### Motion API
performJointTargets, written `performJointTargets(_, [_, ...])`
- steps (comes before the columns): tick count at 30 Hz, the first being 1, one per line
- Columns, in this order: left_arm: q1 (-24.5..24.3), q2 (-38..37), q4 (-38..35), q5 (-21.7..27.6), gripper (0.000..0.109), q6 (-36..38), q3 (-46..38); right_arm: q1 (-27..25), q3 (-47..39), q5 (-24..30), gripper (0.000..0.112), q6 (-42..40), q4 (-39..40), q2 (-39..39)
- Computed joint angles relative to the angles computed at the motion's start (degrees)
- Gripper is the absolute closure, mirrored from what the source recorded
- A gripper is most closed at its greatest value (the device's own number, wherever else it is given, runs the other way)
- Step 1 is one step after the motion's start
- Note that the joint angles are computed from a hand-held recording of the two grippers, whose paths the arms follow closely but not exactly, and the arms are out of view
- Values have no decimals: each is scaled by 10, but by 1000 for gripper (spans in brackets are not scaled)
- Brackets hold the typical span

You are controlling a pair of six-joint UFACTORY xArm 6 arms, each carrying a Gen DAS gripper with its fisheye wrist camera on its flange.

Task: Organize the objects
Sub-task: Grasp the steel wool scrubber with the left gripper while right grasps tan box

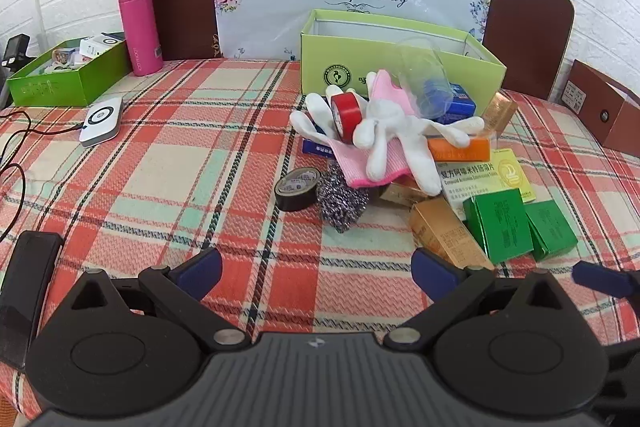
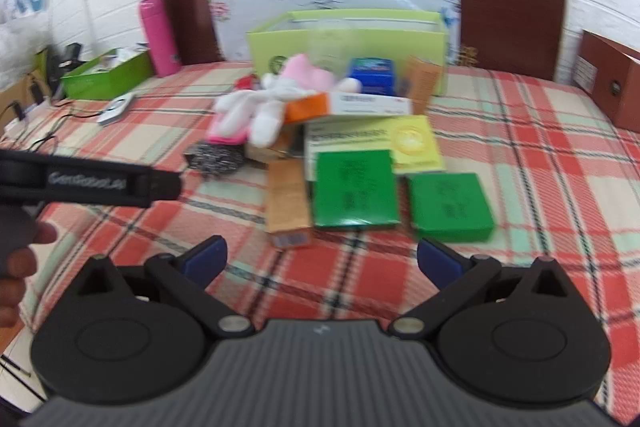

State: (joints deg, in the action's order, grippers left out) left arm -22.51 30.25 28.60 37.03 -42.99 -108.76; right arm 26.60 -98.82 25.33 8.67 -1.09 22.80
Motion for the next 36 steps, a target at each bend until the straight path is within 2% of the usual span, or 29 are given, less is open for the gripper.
performJointTargets(5, [12,17,-12,-12,6,16,-24,10,-56,12,27,-68,60,44])
performJointTargets(6, [15,23,-25,-17,6,27,-31,10,-66,16,35,-78,71,53])
performJointTargets(9, [22,47,-72,-32,12,72,-59,10,-102,25,49,-71,52,82])
performJointTargets(13, [27,106,-127,-9,21,121,-143,10,-143,27,52,-52,24,117])
performJointTargets(15, [29,141,-162,9,31,155,-195,9,-164,32,53,-46,8,132])
performJointTargets(17, [32,179,-202,34,50,193,-255,9,-173,33,61,-55,13,140])
performJointTargets(18, [33,197,-221,47,53,208,-284,9,-178,36,67,-53,9,143])
performJointTargets(19, [34,217,-238,64,61,219,-317,9,-175,33,70,-57,7,142])
performJointTargets(20, [35,234,-255,78,76,231,-345,9,-177,37,72,-65,9,142])
performJointTargets(21, [36,238,-269,81,79,240,-349,8,-176,40,79,-69,10,141])
performJointTargets(23, [37,206,-296,54,88,259,-288,6,-162,42,81,-90,43,129])
performJointTargets(29, [29,66,-306,-15,90,293,-64,3,-85,59,81,-171,117,65])
performJointTargets(31, [27,45,-293,-27,88,275,-30,3,-71,59,81,-179,118,55])
performJointTargets(33, [26,49,-268,-31,81,244,-34,4,-74,58,81,-181,114,57])
performJointTargets(36, [28,71,-244,-24,57,194,-73,6,-79,50,74,-181,109,63])
